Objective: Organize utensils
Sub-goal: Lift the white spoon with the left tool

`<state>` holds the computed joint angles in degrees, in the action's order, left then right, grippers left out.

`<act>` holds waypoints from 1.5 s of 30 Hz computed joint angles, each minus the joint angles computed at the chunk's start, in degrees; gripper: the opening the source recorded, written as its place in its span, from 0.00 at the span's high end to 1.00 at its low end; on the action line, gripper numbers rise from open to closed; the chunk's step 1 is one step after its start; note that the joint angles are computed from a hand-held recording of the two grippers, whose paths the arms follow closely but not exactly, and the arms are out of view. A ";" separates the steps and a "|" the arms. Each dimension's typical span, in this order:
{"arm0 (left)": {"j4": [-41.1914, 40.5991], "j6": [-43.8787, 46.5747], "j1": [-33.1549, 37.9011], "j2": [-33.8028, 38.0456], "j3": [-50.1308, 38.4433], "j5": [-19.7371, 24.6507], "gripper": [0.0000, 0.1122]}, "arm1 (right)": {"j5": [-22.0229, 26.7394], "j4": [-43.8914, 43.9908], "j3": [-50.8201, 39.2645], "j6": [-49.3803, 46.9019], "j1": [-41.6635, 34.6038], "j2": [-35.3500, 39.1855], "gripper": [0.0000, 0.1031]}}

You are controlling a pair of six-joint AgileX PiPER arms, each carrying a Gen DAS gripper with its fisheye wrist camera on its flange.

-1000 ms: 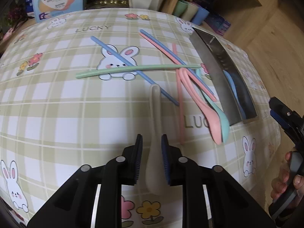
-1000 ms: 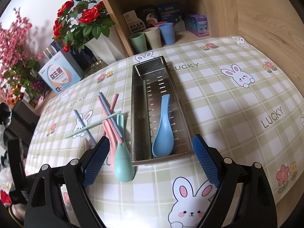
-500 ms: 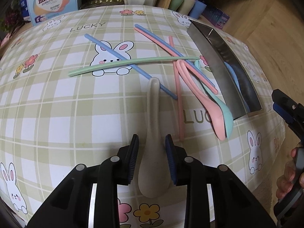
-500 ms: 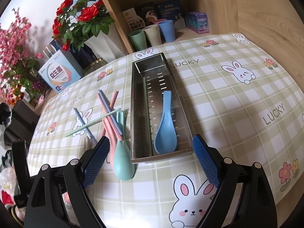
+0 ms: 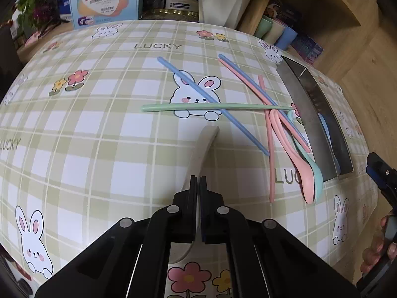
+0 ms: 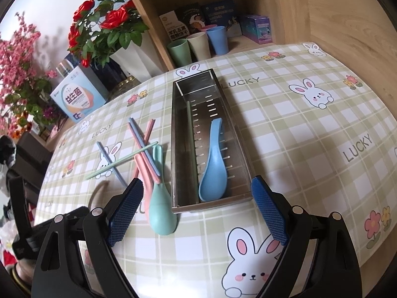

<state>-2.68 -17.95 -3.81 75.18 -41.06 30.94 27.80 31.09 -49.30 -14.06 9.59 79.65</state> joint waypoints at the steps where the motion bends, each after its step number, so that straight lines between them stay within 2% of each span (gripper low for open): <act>1: -0.14 0.25 -0.05 0.06 -0.15 0.29 0.98 | -0.10 -0.22 0.12 0.31 0.16 -0.09 0.17; 11: -3.84 3.67 -3.42 1.21 -0.43 1.32 0.98 | -0.08 0.17 0.22 0.19 -0.12 0.12 0.17; 15: -3.80 3.82 -1.91 1.59 -0.41 1.42 0.91 | 0.04 0.62 0.27 -0.43 -0.29 0.25 0.17; 19: -7.02 8.15 0.63 0.66 -0.85 2.01 0.89 | -0.13 0.71 0.47 -0.51 -0.16 0.27 0.17; 23: -9.91 13.92 2.64 -1.41 -1.86 2.60 0.75 | -0.31 0.40 0.59 -0.29 0.02 0.28 0.17; 28: -14.36 24.20 4.68 -1.71 -3.15 3.44 0.68 | -0.44 -0.60 0.61 0.63 0.70 0.52 0.17; 30: -14.82 28.28 4.05 -0.09 -3.49 4.14 0.68 | -0.38 -1.06 0.34 1.10 1.03 0.76 0.17; 34: -4.18 20.47 0.42 2.76 -2.47 1.49 0.68 | -0.22 -1.93 0.02 1.79 1.36 0.88 0.17; 40: -6.66 22.82 2.91 4.25 -0.79 -0.88 0.84 | -0.09 -3.72 -0.23 3.59 1.63 1.04 0.17; 45: -9.52 24.81 4.55 3.58 0.16 -1.49 0.85 | -0.16 -4.10 -0.33 3.76 2.33 1.29 0.17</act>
